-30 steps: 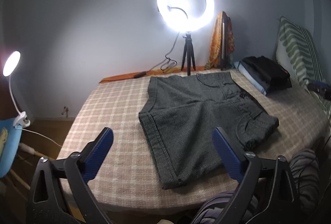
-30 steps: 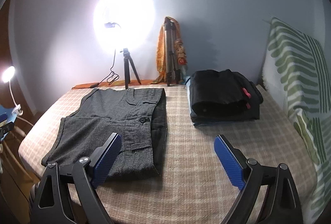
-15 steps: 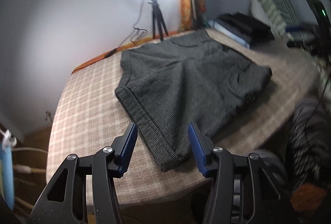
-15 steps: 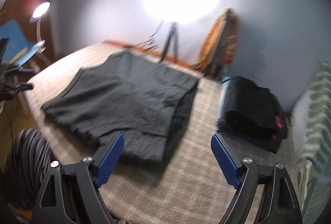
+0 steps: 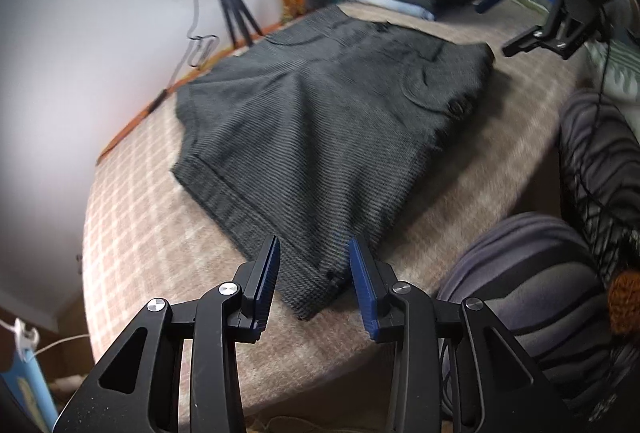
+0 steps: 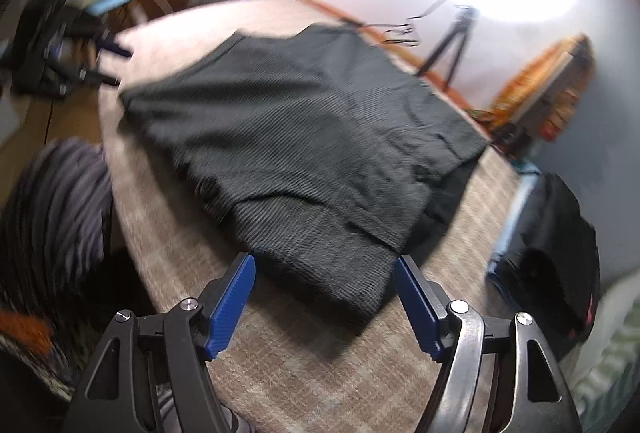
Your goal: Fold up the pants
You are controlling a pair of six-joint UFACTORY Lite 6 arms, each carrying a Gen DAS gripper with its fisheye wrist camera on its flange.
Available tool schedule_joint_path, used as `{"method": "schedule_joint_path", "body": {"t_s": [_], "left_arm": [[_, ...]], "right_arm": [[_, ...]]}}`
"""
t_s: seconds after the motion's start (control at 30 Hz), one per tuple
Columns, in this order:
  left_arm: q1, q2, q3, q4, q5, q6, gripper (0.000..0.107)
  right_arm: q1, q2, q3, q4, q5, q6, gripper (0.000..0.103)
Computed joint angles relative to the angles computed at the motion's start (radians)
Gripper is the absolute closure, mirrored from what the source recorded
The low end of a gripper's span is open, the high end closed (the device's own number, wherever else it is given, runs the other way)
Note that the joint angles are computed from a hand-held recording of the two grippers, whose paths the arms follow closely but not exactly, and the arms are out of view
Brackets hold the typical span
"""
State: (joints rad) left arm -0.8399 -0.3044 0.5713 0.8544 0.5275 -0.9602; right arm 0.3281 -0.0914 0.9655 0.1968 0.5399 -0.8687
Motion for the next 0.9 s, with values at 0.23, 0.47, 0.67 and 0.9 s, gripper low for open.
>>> {"method": "schedule_joint_path", "body": {"t_s": [0.23, 0.47, 0.67, 0.9], "left_arm": [[0.010, 0.096, 0.005, -0.007, -0.054, 0.092, 0.072], [0.045, 0.168, -0.029, 0.067, -0.108, 0.040, 0.071], [0.070, 0.188, -0.041, 0.128, -0.143, -0.011, 0.066], [0.114, 0.180, -0.067, 0.242, -0.207, -0.096, 0.066]], "right_arm": [[0.129, 0.118, 0.019, -0.194, -0.035, 0.144, 0.030], [0.133, 0.180, -0.004, -0.364, -0.097, 0.258, 0.028], [0.114, 0.204, -0.008, -0.387, -0.121, 0.262, 0.028], [0.124, 0.223, -0.040, -0.468, -0.173, 0.320, 0.026]]}}
